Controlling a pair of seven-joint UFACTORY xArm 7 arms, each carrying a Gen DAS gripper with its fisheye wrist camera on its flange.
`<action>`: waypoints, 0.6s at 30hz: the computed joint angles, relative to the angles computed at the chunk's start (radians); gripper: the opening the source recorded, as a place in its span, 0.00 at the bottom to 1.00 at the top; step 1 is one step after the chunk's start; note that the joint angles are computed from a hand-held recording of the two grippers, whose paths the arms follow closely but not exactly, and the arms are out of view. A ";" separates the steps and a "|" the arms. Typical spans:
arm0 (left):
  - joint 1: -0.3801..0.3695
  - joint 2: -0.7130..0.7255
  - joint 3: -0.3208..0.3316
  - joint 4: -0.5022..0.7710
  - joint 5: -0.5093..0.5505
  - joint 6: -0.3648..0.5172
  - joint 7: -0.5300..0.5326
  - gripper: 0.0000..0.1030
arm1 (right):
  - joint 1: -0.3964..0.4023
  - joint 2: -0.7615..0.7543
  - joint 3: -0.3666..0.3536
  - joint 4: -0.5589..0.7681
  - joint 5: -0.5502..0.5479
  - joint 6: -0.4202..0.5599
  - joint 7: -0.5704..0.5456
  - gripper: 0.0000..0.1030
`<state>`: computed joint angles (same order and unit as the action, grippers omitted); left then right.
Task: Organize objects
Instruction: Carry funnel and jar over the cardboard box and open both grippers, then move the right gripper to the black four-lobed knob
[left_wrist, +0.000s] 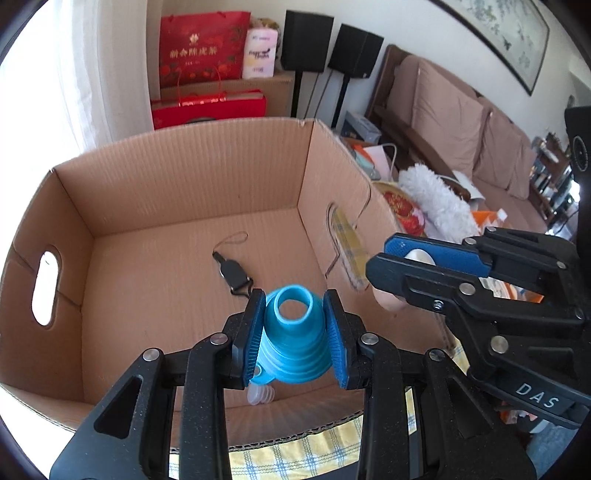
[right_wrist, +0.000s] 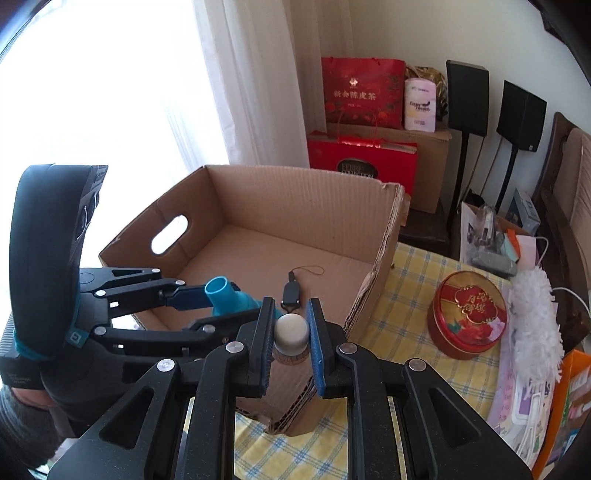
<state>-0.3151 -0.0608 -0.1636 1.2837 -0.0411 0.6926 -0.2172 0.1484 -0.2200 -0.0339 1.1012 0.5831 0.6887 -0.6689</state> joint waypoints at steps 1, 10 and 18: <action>0.001 0.001 0.001 -0.002 -0.004 0.001 -0.001 0.29 | -0.001 0.001 0.001 -0.003 -0.004 -0.002 0.003 0.16; 0.005 -0.010 0.011 -0.006 -0.085 -0.015 0.008 0.57 | -0.008 -0.022 -0.010 -0.022 0.005 -0.021 0.007 0.24; 0.005 -0.043 0.006 -0.016 -0.092 -0.051 -0.009 0.67 | -0.012 -0.089 -0.039 -0.049 0.000 -0.048 0.015 0.51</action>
<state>-0.3102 -0.1037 -0.1577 1.2675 -0.1326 0.6421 -0.2266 0.1366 -0.3093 -0.0733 1.0523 0.5833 0.6404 -0.6534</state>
